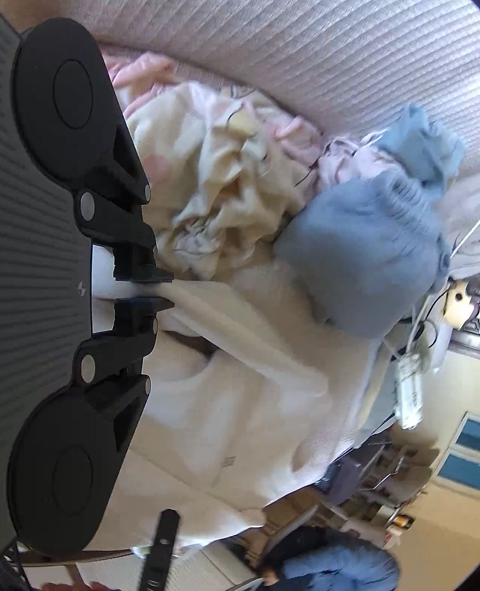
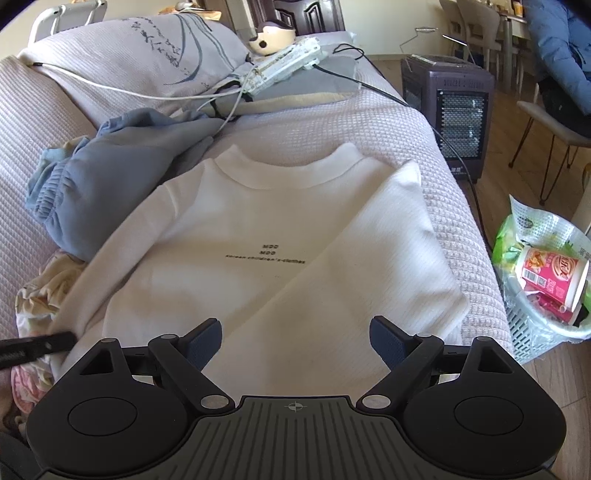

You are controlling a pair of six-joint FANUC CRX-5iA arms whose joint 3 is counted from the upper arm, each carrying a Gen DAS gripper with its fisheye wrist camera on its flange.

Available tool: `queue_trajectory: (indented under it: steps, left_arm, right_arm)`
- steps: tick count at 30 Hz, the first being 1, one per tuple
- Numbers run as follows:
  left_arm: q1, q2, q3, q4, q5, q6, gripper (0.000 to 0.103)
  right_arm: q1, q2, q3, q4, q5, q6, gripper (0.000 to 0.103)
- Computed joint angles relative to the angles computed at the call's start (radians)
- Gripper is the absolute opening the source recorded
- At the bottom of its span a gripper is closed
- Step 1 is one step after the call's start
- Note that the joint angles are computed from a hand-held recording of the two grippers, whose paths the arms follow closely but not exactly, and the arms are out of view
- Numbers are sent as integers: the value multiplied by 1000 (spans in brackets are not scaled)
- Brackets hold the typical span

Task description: Fold clothes

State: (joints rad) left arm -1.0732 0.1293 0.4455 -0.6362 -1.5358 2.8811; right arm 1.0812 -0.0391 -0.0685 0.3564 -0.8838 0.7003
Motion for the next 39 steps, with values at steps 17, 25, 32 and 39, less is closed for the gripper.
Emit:
queue_trajectory:
  steps: [17,25,32,39]
  left_arm:
    - [-72,243,614,-58,-176,-560,6]
    - [-68,337,557,92,38,-483,45]
    - [-135,339,549,1,-90,-443,52]
    - [-146,233,381,54,-76,-307,53]
  right_arm:
    - [-25,-31,-24,-1,63,-54,90]
    - [-89,-64,-61,25,104,-208,90]
    - [-113,-40,-33,-19,62,-215,90]
    - [-134,-45,49,-270,49,110,90]
